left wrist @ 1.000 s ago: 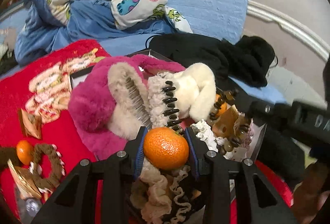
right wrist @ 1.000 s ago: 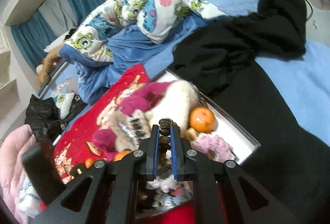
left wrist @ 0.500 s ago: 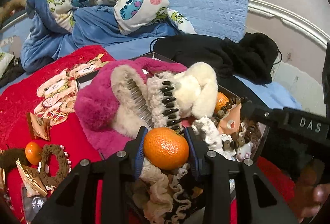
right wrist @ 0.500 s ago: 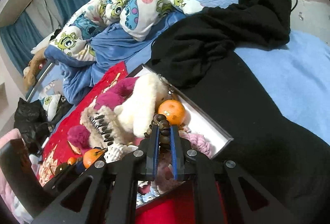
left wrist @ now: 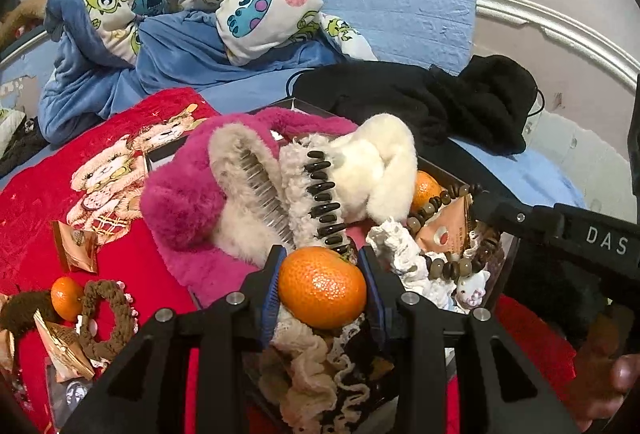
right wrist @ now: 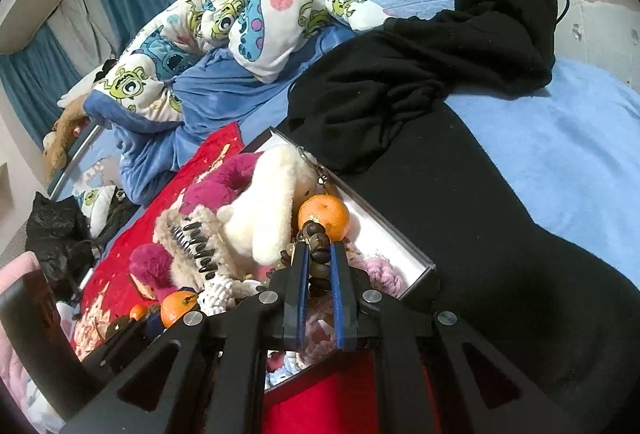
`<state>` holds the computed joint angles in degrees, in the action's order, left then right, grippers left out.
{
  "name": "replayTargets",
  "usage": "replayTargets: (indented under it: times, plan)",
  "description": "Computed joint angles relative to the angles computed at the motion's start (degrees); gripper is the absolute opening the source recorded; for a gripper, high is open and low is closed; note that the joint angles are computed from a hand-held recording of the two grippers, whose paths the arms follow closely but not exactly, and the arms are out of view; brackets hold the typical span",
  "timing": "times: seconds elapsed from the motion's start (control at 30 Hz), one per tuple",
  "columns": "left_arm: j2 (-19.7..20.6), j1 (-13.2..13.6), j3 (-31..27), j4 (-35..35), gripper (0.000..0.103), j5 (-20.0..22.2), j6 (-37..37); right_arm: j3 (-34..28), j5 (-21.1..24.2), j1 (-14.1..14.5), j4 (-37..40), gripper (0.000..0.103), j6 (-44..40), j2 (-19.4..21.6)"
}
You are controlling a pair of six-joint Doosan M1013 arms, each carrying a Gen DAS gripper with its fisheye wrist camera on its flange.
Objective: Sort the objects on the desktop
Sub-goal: 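Lower the orange with the left tool while the right tool lowers the bracelet into the box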
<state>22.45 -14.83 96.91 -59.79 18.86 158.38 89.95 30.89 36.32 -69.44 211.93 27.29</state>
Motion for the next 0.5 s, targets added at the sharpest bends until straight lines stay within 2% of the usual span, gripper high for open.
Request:
replayTargets:
  times: [0.13,0.27,0.5]
  plan:
    - [-0.35,-0.30,0.34,2.24,0.038,-0.98,-1.28,-0.13,0.04,0.22,-0.97,0.010,-0.75,0.12]
    - [-0.31,-0.12,0.14,3.27,0.038,-0.25,-3.02,-0.01,-0.28,0.17,-1.08,0.010,-0.20,0.07]
    - [-0.32,-0.33,-0.04,5.13,0.038,-0.26,-5.01,-1.15,1.79,0.49,2.25,0.010,-5.76,0.72]
